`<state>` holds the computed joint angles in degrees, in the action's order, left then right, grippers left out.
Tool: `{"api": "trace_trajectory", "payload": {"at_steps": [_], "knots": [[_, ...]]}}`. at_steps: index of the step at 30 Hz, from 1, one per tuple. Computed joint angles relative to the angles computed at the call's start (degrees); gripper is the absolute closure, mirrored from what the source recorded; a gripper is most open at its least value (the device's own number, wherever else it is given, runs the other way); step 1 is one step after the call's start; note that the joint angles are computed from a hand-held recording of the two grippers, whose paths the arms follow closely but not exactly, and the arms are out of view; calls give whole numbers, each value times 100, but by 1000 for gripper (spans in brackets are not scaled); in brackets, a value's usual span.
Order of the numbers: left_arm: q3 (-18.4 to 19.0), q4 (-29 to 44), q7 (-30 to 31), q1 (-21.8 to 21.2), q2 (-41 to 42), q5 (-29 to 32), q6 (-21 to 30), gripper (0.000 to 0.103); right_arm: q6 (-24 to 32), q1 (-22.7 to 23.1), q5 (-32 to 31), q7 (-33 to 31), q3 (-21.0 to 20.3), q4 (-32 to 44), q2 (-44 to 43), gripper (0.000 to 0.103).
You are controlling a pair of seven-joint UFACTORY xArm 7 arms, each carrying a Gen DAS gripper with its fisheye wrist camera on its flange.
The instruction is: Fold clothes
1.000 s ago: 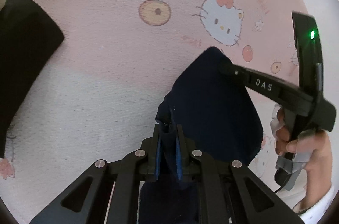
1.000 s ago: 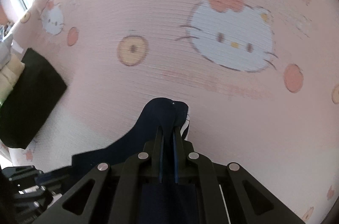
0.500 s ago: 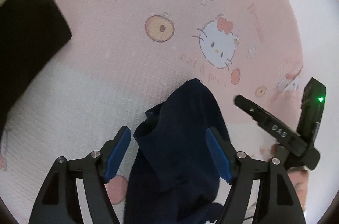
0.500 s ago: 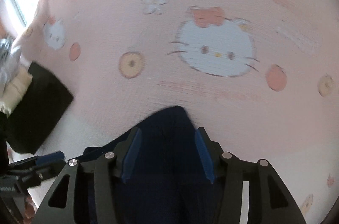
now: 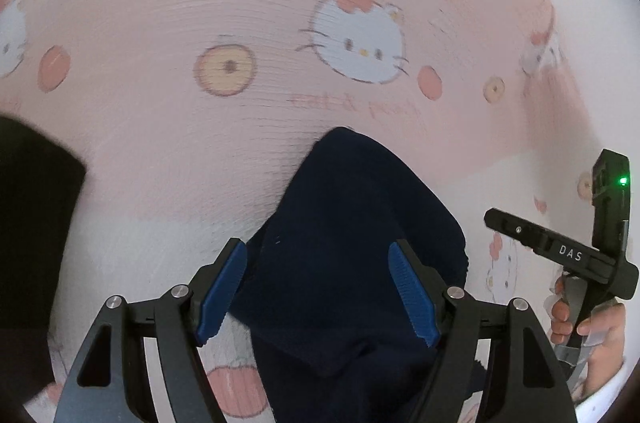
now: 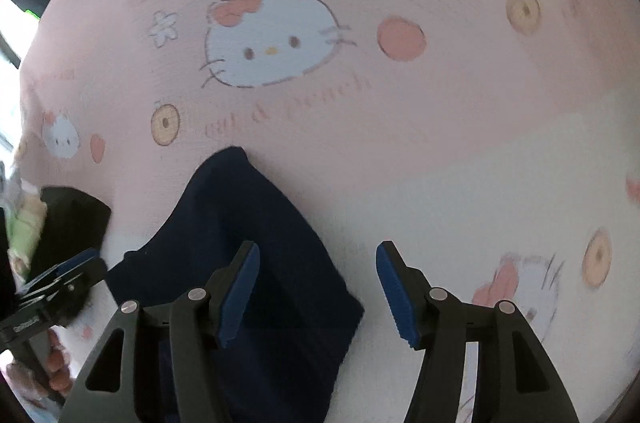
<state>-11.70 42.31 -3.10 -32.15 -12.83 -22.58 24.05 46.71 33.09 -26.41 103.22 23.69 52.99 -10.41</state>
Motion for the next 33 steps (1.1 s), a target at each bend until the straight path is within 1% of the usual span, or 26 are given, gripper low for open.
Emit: {"api": "trace_trajectory", "payload": {"at_steps": [3, 5, 7, 9, 10, 11, 13, 14, 17, 18, 20, 21, 23, 25, 26, 27, 28, 29, 31, 33], "knots": [[4, 277, 340, -22, 291, 87, 119, 31, -231, 58, 390, -7, -51, -230, -71, 43], [-52, 528, 391, 58, 577, 301, 240, 31, -441, 78, 639, -31, -82, -377, -94, 43], [-66, 735, 526, 120, 806, 309, 347, 31, -768, 84, 887, -16, -115, -584, -143, 43], [-93, 904, 532, 206, 1024, 350, 406, 31, -975, 69, 1082, -33, -133, -720, -148, 43], [-107, 989, 496, 251, 1129, 405, 443, 31, -964, 69, 1186, -85, -143, -726, -124, 43], [-122, 1057, 528, 284, 1221, 395, 465, 31, -818, 66, 1247, -158, -139, -650, -70, 43], [-152, 1190, 536, 347, 1383, 432, 510, 31, -666, 56, 1252, -191, -121, -546, 14, 43], [-168, 1261, 567, 373, 1467, 426, 523, 31, -741, 57, 1284, -177, -133, -568, 35, 43], [-205, 1643, 611, 450, 1807, 422, 801, 31, -883, 73, 1388, -198, -167, -561, 140, 43], [-219, 1791, 597, 465, 1933, 464, 897, 31, -942, 73, 1335, -188, -159, -532, 197, 43], [-240, 2094, 561, 464, 2185, 654, 1003, 31, -967, 92, 1295, -260, -179, -443, 316, 43], [-240, 2223, 519, 433, 2295, 846, 1015, 31, -916, 106, 1302, -297, -196, -387, 376, 43], [-230, 2490, 441, 360, 2515, 1227, 1053, 31, -874, 133, 1431, -426, -268, -338, 458, 43], [-207, 2771, 377, 276, 2737, 1595, 1108, 31, -947, 150, 1588, -535, -334, -410, 450, 43], [-182, 2939, 301, 229, 2853, 1767, 1245, 31, -989, 150, 1645, -600, -359, -450, 443, 43], [-181, 3086, 294, 204, 2963, 1868, 1344, 31, -987, 147, 1692, -654, -377, -471, 440, 43], [-177, 3235, 292, 177, 3074, 1963, 1445, 31, -1023, 142, 1725, -672, -386, -506, 437, 46], [-197, 3303, 341, 176, 3141, 1979, 1435, 31, -1111, 135, 1737, -640, -386, -562, 436, 49], [-195, 3441, 320, 153, 3266, 2015, 1473, 31, -1298, 126, 1796, -622, -396, -660, 455, 51], [-189, 3583, 300, 127, 3391, 2049, 1515, 31, -1278, 125, 1791, -764, -406, -593, 563, 52]]}}
